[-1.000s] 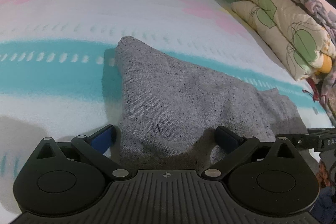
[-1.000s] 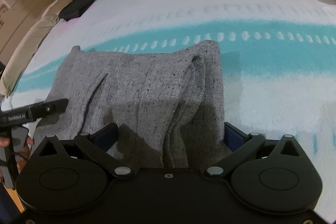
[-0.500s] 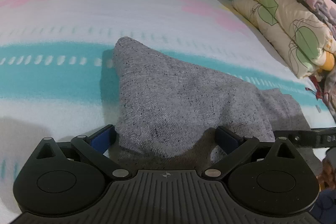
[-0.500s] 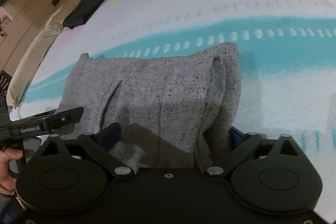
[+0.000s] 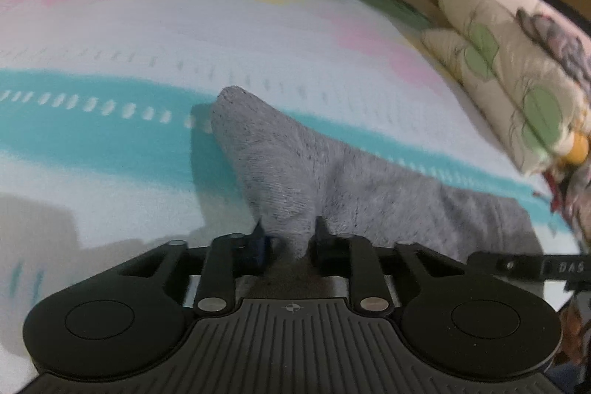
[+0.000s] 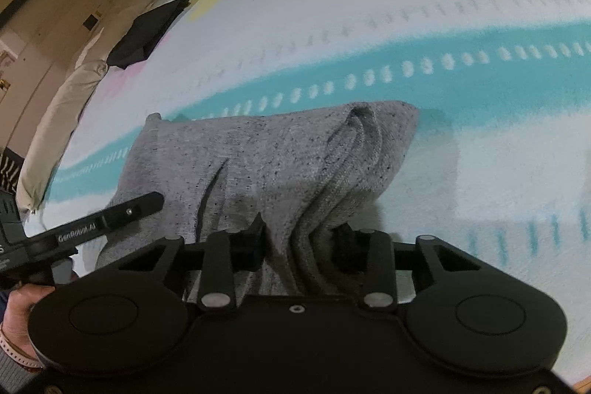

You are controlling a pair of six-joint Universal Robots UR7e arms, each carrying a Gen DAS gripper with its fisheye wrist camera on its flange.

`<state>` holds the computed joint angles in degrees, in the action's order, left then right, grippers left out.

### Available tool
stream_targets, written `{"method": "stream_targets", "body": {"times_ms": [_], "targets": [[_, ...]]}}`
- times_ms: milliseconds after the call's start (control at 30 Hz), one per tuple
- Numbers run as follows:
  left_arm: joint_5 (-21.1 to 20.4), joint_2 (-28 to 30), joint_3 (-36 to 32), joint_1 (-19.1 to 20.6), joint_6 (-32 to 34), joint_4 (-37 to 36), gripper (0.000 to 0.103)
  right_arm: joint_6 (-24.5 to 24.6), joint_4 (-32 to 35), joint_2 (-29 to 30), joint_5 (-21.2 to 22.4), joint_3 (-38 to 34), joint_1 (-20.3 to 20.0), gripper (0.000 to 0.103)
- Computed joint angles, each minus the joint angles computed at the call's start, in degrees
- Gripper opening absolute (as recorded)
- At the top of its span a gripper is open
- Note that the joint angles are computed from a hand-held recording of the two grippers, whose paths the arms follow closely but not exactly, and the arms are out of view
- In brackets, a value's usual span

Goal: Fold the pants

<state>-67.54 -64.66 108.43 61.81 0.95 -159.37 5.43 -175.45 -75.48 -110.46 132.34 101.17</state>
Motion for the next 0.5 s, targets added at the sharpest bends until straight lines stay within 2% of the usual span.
{"method": "stream_targets", "body": {"times_ms": [100, 300, 400, 500], "targets": [[0.9, -0.6, 1.2, -1.2, 1.6, -2.3, 0.017, 0.3, -0.1, -0.1, -0.9, -0.4, 1.7, 0.044], [1.9, -0.5, 0.7, -3.5, 6.1, -7.1, 0.017, -0.6, -0.3, -0.6, 0.6, -2.5, 4.5, 0.044], [3.1, 2.1, -3.9, -3.7, 7.2, -7.7, 0.017, -0.8, 0.4, 0.9, 2.4, -5.5, 4.8, 0.044], [3.4, 6.2, -12.1, -2.8, 6.4, -5.1, 0.017, -3.6, 1.8, 4.3, 2.2, -10.8, 5.1, 0.044]]}}
